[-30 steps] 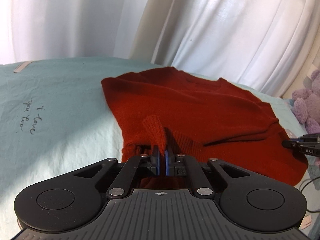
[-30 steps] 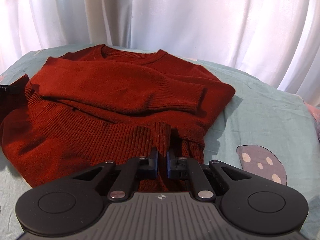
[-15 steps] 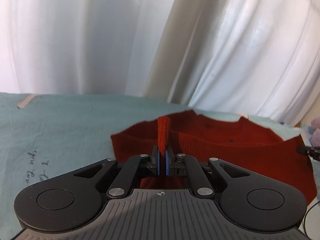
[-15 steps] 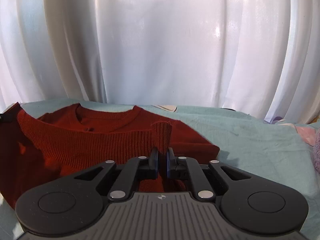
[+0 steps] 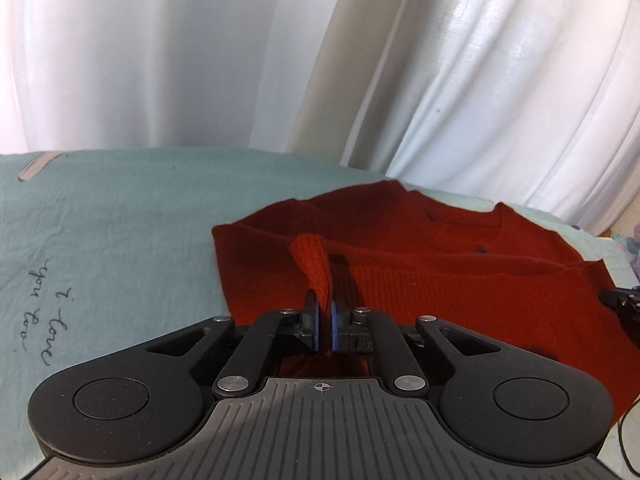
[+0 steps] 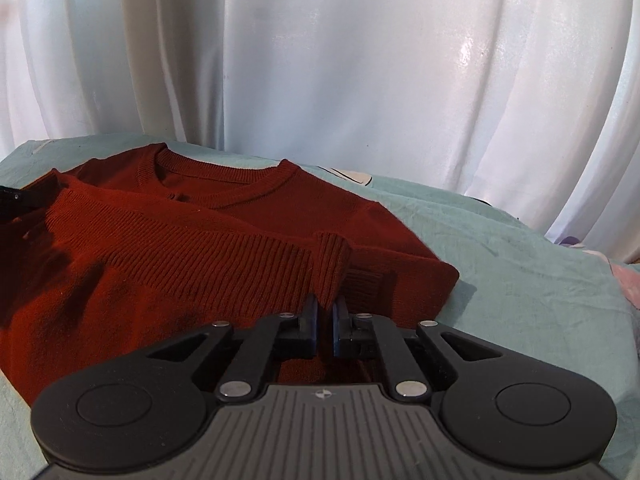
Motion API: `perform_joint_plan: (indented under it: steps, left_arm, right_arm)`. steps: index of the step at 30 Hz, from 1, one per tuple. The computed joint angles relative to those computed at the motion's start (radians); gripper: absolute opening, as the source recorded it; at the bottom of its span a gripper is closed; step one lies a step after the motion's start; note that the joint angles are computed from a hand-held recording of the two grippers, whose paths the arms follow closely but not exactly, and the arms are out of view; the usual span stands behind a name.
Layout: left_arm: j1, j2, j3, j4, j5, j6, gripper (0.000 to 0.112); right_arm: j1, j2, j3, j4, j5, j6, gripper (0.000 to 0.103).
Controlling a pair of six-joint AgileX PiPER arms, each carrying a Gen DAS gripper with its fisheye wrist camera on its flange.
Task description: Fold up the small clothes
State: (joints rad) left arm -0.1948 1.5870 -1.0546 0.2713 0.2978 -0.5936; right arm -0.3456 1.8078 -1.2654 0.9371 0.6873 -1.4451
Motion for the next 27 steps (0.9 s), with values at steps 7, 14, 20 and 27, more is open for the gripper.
perform_joint_plan:
  steps: [7, 14, 20, 27]
  left_arm:
    - [-0.034, -0.010, -0.209, 0.363, 0.065, -0.246, 0.007]
    - [-0.092, 0.288, -0.538, 0.569, 0.330, -0.482, 0.021]
    - [-0.118, 0.191, -0.239, 0.561, -0.140, -0.790, 0.077]
    - [-0.197, 0.345, -0.232, 1.040, 0.088, -1.287, 0.052]
  right_arm:
    - [0.030, -0.036, -0.081, 0.146, -0.108, -0.026, 0.005]
    - [0.173, 0.131, -0.254, -0.066, -0.374, 0.379, 0.020]
    - [0.060, 0.175, -0.175, 0.406, 0.164, 0.360, 0.045]
    - [0.092, 0.318, -0.156, 0.503, 0.247, 0.285, 0.022]
